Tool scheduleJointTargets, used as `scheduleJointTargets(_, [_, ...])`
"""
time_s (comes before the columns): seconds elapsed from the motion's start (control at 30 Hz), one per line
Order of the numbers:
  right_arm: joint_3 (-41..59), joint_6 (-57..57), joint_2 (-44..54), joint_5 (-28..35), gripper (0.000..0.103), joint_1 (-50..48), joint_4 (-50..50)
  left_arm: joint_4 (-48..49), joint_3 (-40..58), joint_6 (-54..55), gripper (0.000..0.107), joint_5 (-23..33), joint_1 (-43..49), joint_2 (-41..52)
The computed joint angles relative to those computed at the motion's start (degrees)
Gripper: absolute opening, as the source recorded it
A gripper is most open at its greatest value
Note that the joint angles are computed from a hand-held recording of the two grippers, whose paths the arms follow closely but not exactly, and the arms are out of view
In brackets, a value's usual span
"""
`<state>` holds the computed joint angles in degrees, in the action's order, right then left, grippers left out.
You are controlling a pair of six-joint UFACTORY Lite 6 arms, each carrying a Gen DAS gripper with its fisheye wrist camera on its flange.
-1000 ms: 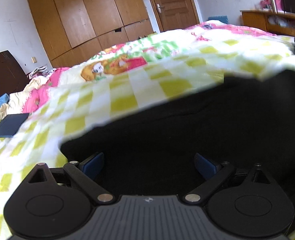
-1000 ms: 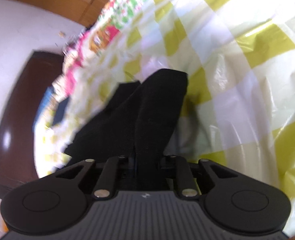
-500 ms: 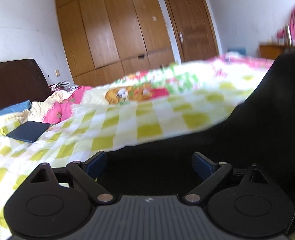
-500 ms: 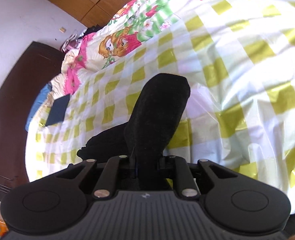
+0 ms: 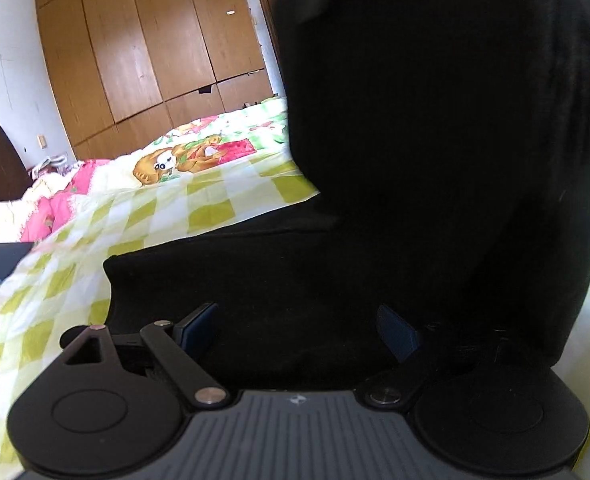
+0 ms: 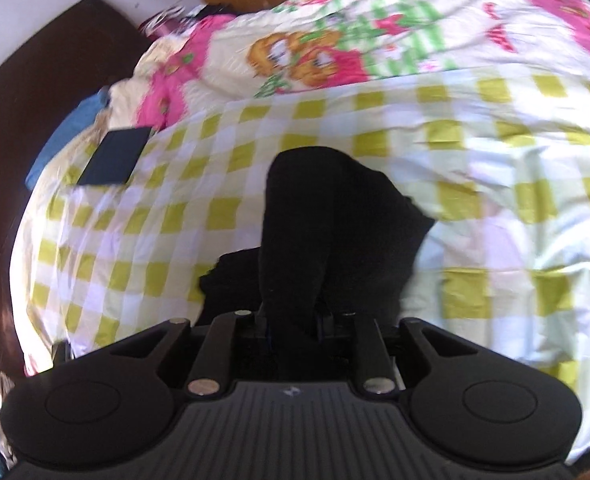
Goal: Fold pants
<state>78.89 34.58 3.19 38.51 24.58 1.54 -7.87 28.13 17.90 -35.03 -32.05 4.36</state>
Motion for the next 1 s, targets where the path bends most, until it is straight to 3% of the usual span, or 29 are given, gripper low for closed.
scheduleJointTargets(0.17, [11.84, 4.36, 16.31, -1.80, 0.030, 5.28, -1.83, 20.81, -3.74, -20.65, 0.098, 0.15, 10.53, -6.02])
scheduleJointTargets(0.27, [20.38, 2.34, 25.09, 2.07, 0.034, 6.44, 0.22, 28.58, -5.94, -27.85, 0.098, -1.41, 15.63, -8.47])
scheduleJointTargets(0.43, [21.74, -7.74, 22.69, 3.60, 0.038, 5.71, 9.79, 48.68, -10.91, -45.57, 0.099, -4.66, 26.77, -15.50])
scheduleJointTargets(0.5, [22.77, -12.04, 21.21, 4.41, 0.038, 5.24, 12.56, 56.58, -12.11, -54.41, 0.099, -6.92, 32.25, -18.12])
scheduleJointTargets(0.57, [24.43, -14.22, 20.84, 4.28, 0.040, 5.87, 8.99, 65.21, -12.26, -64.21, 0.099, -9.29, 38.07, -19.04])
scheduleJointTargets(0.67, [32.69, -21.69, 26.91, 7.39, 0.052, 5.58, 5.53, 79.02, -11.97, -78.60, 0.099, -18.37, 49.73, -18.14])
scheduleJointTargets(0.8, [40.44, -32.02, 34.74, 10.86, 0.054, 3.78, 4.10, 95.51, -9.87, -93.09, 0.100, -29.69, 64.78, -15.28])
scheduleJointTargets(0.9, [45.67, -38.03, 39.81, 12.91, 0.054, 1.06, 9.64, 101.13, -10.59, -101.26, 0.103, -32.34, 68.90, -23.46])
scheduleJointTargets(1.0, [52.67, -45.48, 45.32, 15.31, 0.056, -1.01, 16.24, 102.86, -11.82, -105.34, 0.103, -29.37, 64.82, -32.55])
